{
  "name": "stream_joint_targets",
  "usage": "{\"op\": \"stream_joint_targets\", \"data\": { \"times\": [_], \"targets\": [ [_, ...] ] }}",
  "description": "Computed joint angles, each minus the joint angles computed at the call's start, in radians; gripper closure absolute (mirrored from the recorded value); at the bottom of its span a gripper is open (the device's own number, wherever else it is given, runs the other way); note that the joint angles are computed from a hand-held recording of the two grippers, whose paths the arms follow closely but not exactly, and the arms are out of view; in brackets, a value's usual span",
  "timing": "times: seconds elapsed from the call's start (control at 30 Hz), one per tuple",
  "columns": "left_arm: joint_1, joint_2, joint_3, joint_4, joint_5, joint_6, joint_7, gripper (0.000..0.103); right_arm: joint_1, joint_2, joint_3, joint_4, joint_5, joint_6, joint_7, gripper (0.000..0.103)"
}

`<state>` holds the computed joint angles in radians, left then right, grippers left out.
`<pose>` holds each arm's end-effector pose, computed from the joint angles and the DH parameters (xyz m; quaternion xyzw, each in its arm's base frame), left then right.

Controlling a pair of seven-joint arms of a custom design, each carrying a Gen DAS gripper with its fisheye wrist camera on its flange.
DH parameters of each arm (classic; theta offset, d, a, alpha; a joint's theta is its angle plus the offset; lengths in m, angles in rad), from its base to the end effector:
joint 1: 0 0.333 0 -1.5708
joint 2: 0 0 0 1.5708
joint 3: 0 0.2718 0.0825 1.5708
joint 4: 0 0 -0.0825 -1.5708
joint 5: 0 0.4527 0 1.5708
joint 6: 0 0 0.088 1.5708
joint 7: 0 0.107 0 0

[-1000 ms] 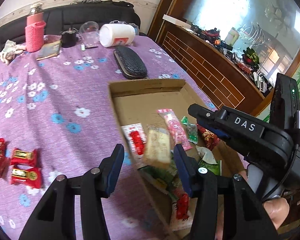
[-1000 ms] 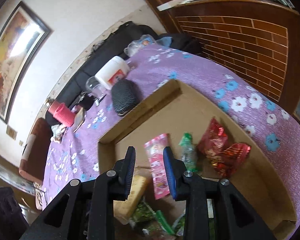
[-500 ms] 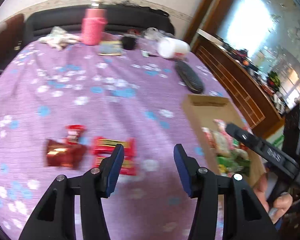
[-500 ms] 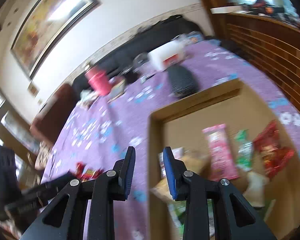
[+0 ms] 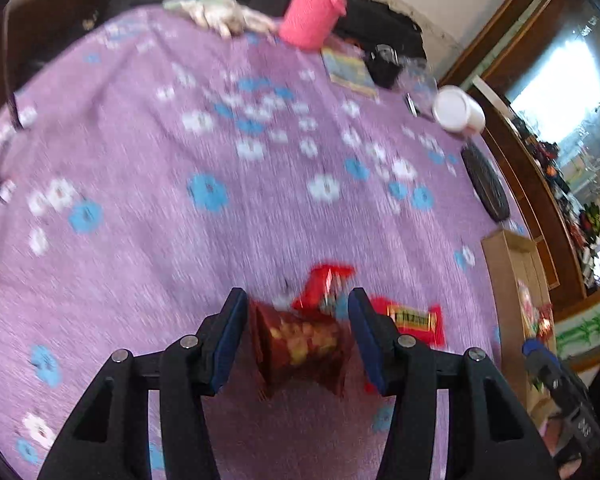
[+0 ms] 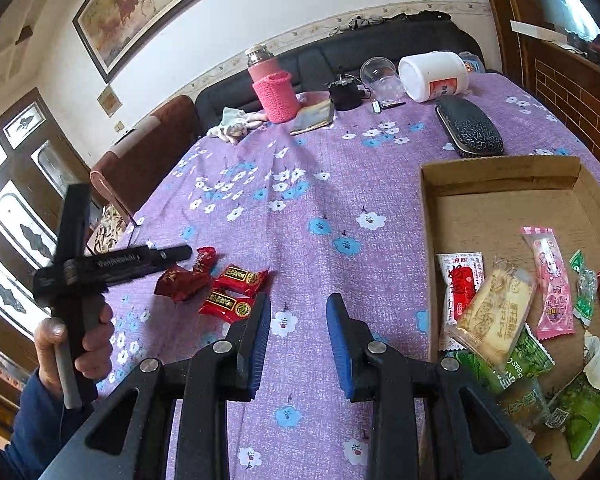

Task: Organize snacks
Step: 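Move both open tools back toward the red snacks on the tablecloth, then grasp the red foil bag with the left tool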

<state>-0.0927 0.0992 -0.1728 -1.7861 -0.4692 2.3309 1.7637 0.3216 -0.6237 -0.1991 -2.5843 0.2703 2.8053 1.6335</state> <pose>0.6655 -0.1857 0.4779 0.6026 -0.7400 0.2987 0.0060 0.4963 0.0480 0.4920 -0.5840 0.6940 -0.1341 0.3992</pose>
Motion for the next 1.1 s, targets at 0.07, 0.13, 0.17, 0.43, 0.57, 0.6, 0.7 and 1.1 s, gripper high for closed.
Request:
{"op": "stream_joint_targets", "data": {
  "times": [0.07, 0.13, 0.17, 0.43, 0.57, 0.6, 0.7, 1.1],
  "targets": [
    [0.005, -0.049, 0.0, -0.047, -0.031, -0.027, 0.048, 0.052, 0.001, -0.005, -0.003, -0.001, 0.004, -0.001, -0.003, 0.072],
    [0.01, -0.087, 0.006, -0.081, -0.084, -0.082, 0.111, 0.052, 0.0, -0.013, -0.002, -0.007, 0.003, 0.003, -0.005, 0.072],
    [0.007, -0.122, 0.007, -0.116, -0.086, -0.089, 0.149, 0.052, 0.002, -0.016, -0.005, -0.008, 0.005, 0.002, -0.006, 0.072],
    [-0.026, -0.178, 0.004, -0.183, 0.106, 0.089, 0.115, 0.035, -0.023, -0.017, 0.015, -0.012, -0.016, 0.003, 0.023, 0.072],
    [-0.033, -0.115, 0.0, -0.119, 0.149, 0.075, 0.033, 0.035, -0.021, -0.018, 0.011, -0.012, -0.021, 0.003, 0.029, 0.072],
    [-0.035, -0.102, -0.001, -0.107, 0.163, 0.07, 0.021, 0.035, -0.02, -0.019, 0.012, -0.013, -0.023, 0.003, 0.03, 0.072],
    [-0.043, -0.062, -0.006, -0.08, 0.165, 0.063, -0.002, 0.043, -0.02, -0.017, 0.014, -0.011, -0.032, 0.003, 0.03, 0.072],
    [-0.042, -0.204, 0.007, -0.249, 0.157, 0.235, -0.073, 0.067, 0.108, 0.009, -0.086, 0.015, 0.073, -0.025, -0.134, 0.072]
  ]
}}
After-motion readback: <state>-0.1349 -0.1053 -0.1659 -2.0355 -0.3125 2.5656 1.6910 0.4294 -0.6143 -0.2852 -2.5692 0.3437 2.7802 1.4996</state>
